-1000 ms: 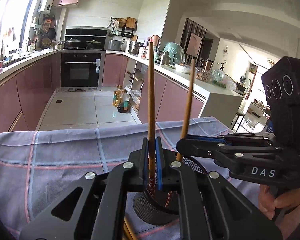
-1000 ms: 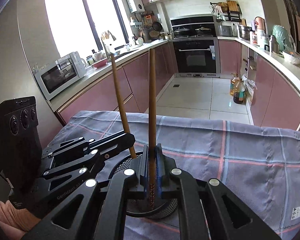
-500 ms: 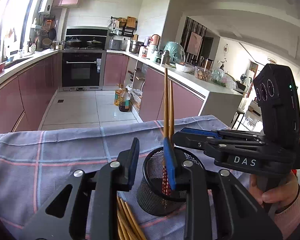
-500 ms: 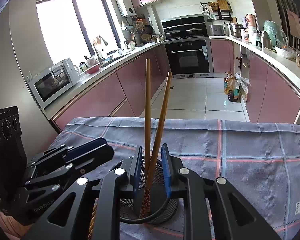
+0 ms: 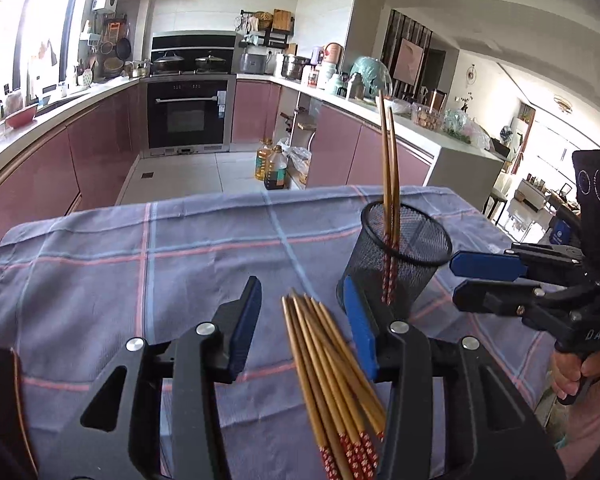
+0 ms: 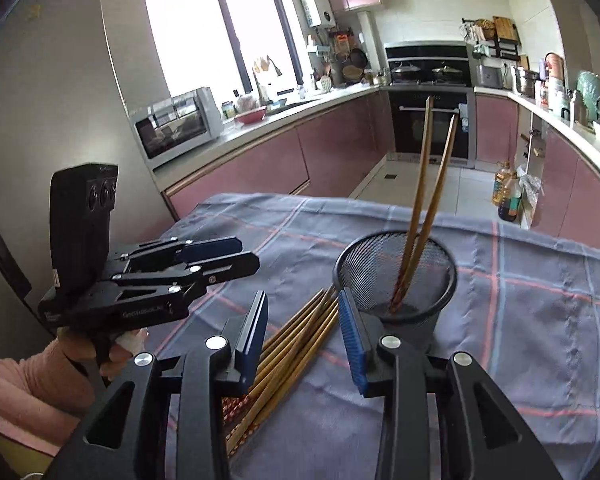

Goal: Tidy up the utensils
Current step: 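Grasp another chopstick with the right gripper while the left gripper returns to the pile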

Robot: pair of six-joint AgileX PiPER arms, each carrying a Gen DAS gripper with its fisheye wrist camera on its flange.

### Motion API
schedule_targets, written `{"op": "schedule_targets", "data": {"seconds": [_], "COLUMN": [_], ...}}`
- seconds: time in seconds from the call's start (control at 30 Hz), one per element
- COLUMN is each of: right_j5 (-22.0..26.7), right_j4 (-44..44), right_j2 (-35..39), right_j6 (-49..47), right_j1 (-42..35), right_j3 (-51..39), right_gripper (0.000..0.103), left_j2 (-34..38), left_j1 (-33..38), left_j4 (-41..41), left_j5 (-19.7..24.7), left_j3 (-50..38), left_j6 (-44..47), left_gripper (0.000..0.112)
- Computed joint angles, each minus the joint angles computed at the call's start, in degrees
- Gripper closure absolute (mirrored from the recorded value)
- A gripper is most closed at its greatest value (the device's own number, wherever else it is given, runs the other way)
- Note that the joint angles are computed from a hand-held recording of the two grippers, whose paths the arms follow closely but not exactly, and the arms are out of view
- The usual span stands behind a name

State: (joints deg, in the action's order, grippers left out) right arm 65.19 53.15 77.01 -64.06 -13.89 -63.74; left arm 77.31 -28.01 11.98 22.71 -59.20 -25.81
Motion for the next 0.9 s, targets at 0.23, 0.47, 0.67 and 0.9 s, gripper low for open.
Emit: {"op": "schedule_targets", "data": {"seconds": [0.23, 0.47, 0.67, 0.9], "right_j5": [-8.9, -13.2, -10.7, -7.4], "right_j4": [-9.0, -12.3, -10.0, -6.5], "right_j2": [1.2, 1.4, 2.7, 3.6], "right_j6": [7.3, 12.5, 12.4, 10.8], "right_j1": [11.1, 14.8, 12.1, 8.1], "right_j3": [7.4, 9.1, 8.6, 9.1], "right_gripper": [0.070, 0.076, 0.085, 0.095], "left_j2": [-1.7, -2.3, -2.4, -1.8], "left_j1": [-0.4, -2.0, -2.6, -2.5], "left_j4": [-1.1, -0.6, -3.0, -7.1], "left_j5": [0.0, 0.0, 0.0, 0.8], "left_j3": [6.7, 9.0, 9.6, 9.6], "left_j6": [-0.7, -2.2, -0.1, 4.2], "left_gripper": [0.070, 0.069, 0.069, 0.069]}}
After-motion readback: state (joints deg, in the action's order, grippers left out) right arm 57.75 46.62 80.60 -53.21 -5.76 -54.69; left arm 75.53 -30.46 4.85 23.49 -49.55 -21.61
